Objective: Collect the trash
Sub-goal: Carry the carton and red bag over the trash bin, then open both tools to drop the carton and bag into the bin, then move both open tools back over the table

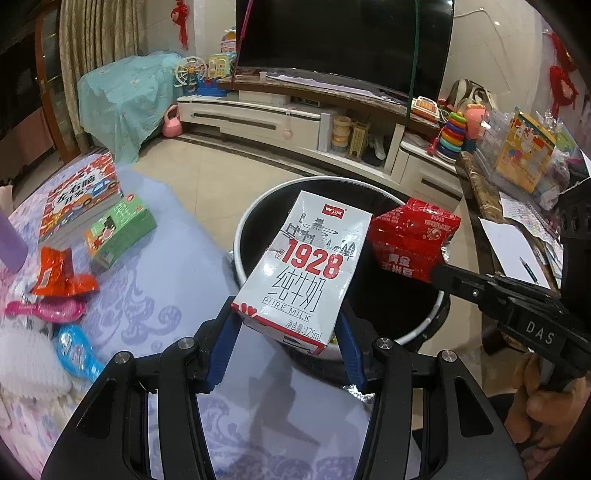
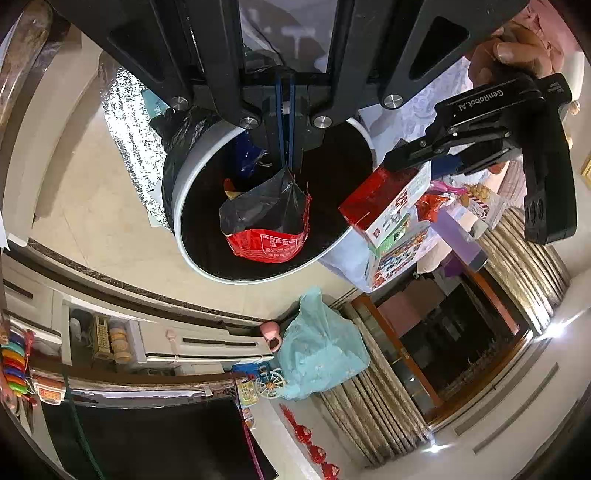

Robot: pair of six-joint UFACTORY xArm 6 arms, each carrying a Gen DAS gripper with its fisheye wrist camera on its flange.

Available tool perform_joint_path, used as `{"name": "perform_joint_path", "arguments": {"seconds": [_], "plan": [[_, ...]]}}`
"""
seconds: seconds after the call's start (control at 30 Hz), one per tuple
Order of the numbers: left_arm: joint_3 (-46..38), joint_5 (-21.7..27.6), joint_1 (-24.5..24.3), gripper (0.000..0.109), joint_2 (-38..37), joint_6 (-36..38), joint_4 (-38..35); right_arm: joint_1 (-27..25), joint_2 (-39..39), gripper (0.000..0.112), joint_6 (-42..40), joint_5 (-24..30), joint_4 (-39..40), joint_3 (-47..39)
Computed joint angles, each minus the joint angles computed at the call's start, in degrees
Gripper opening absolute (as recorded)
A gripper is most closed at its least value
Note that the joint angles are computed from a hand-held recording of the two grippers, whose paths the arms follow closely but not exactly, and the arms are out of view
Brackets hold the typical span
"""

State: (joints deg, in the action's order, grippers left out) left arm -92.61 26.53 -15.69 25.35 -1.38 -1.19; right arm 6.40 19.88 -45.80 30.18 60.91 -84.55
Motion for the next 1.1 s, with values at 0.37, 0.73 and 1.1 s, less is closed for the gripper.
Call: {"name": "perform_joint_path", "arguments": {"seconds": [0.37, 0.73, 1.1], "plan": [[-5.8, 3.09, -0.24, 0.051, 3.87, -1.01, 1.44, -0.58, 1.79, 0.004, 3.64, 0.99, -3.66, -2.21], [-4.5, 2.36, 0.67, 0.072, 3.01, -2.84, 0.3, -0.98, 1.55, 0.042, 6.28, 0.95, -4.03, -2.22], [15.2, -7.51, 3.36, 0.074, -8.95, -5.28, -3.4, 0.61, -1.71, 0.079, 3.25, -2.38, 0.53, 1.67]]}}
